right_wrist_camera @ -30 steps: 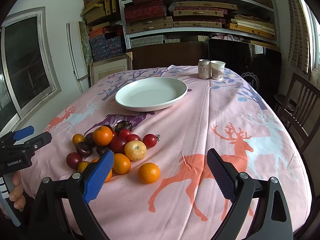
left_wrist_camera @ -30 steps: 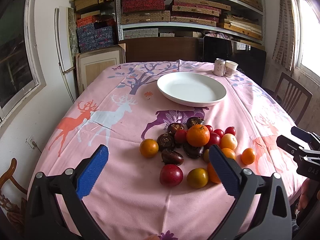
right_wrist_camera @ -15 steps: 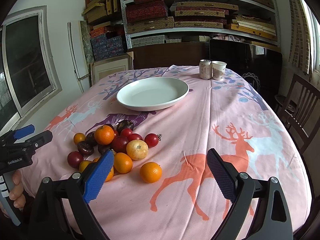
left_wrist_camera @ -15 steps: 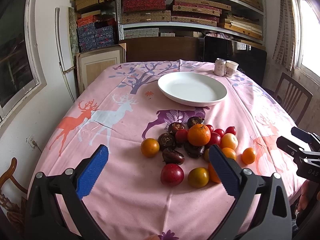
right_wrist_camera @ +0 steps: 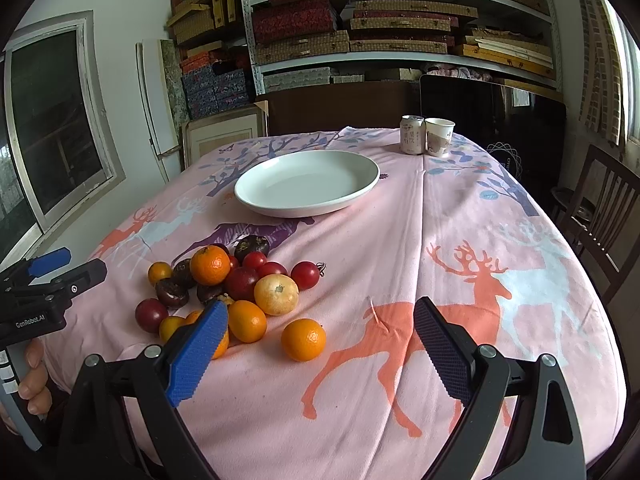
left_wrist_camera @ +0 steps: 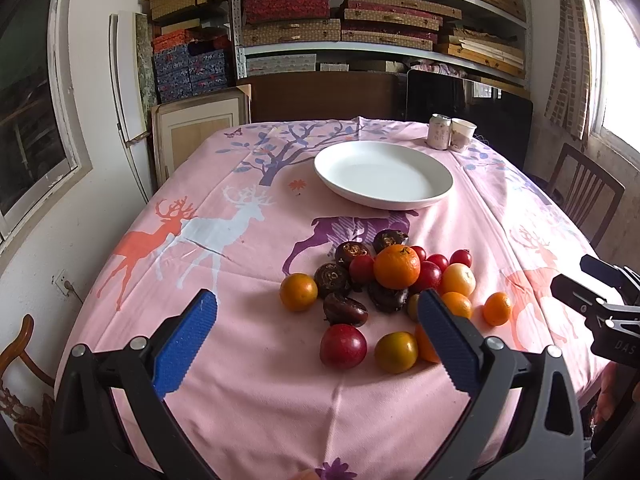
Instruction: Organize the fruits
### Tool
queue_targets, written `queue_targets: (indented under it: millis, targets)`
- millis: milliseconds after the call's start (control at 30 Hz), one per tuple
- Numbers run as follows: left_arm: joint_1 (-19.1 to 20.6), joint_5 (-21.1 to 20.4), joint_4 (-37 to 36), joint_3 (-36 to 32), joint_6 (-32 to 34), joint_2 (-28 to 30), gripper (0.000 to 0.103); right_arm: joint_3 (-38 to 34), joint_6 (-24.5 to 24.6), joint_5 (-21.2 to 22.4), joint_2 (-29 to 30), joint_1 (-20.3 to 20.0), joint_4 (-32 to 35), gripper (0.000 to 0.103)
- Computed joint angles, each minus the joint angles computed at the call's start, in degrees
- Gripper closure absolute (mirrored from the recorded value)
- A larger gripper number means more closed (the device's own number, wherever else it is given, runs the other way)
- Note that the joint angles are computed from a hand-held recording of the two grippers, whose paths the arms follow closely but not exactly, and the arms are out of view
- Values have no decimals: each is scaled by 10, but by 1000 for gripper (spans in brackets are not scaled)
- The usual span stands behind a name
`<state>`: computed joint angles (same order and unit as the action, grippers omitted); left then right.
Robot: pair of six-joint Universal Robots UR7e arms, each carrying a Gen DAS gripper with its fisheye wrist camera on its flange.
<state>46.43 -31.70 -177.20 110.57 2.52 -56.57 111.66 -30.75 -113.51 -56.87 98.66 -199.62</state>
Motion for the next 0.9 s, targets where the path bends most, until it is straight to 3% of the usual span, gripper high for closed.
queue_targets:
  millis: [333,500,667,733,900]
  targets:
    - [1,-5,-1,2,3,-1,5,3,3,0,0,-1,0,8]
    - [11,-57,11,37,37,-23,5,13,3,2,-1,-5,-3,8]
    - [38,-79,77,55,12,-39,5,17,15,0,-5,-17,5,8]
    - [43,-81,91,52,9,-37,5,14,26,-1,-6,-22,14,8]
    - [40,-52,40,46,64,-4,5,12,31,4,-8,-27,28,8]
